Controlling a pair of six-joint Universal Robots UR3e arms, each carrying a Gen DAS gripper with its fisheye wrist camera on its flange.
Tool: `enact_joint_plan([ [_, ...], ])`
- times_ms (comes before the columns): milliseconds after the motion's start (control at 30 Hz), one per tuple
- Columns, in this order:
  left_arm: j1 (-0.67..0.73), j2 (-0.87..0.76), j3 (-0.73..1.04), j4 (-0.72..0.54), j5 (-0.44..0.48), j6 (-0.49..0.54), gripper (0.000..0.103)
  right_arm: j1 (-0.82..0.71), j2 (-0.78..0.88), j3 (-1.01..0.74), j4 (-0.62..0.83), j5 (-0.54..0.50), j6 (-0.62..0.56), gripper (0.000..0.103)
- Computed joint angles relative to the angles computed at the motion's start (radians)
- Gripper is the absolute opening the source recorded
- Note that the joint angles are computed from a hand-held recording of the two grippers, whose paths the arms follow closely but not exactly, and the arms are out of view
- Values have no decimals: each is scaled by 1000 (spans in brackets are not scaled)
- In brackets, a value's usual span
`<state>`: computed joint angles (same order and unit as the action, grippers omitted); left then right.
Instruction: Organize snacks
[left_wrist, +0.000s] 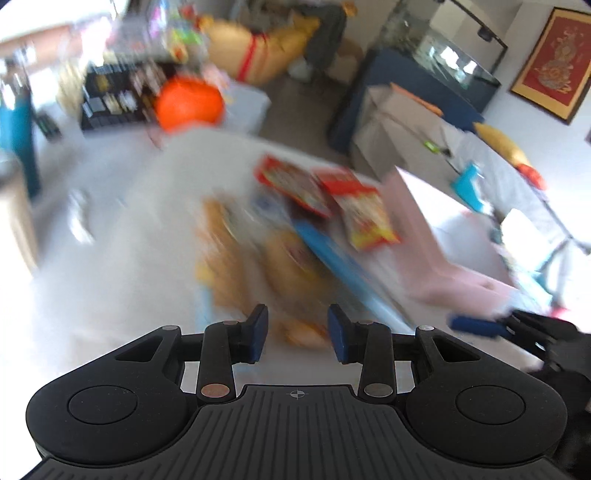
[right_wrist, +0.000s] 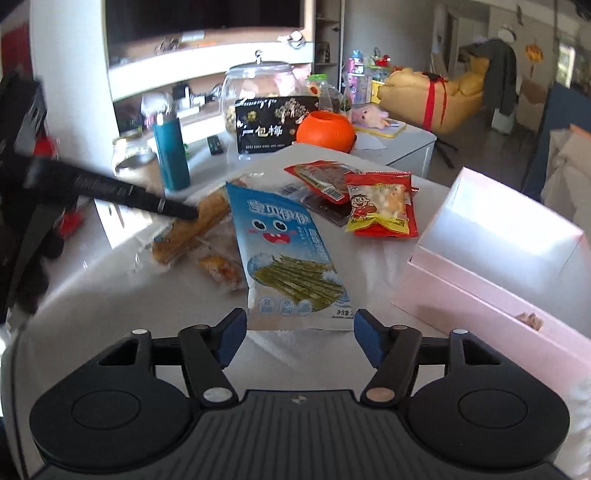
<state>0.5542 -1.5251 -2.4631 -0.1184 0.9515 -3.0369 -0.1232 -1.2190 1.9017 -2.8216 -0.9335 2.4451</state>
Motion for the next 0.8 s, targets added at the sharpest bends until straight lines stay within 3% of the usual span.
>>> enact_joint_plan([
  [67,-27,-48,26,-8,7,-19,40,-13,9,-12,1,32,23,68],
  [167,-107,-184,85,147,125,-137,38,-29,15,-13,-16,62,58,71],
  [300,-148,-246,117,255,191,-200,38,-13,60,-84,19,94,109,74],
  [467,-85,-164,79,186,150,-153,37,88,233,-287,-5,31,234,75],
  [600,-24,-126,53,117,70,-114,37,164,394,-527,110,-78,342,80],
  [633,-20,-133,57,100,54,-106,37,175,401,-523,74,-113,368,80],
  [700,-27,-159,62,109,52,-112,36,178,392,-526,136,-129,348,78],
  [800,-84,-204,88,160,110,-120,35,158,280,-355,100,-150,247,65],
])
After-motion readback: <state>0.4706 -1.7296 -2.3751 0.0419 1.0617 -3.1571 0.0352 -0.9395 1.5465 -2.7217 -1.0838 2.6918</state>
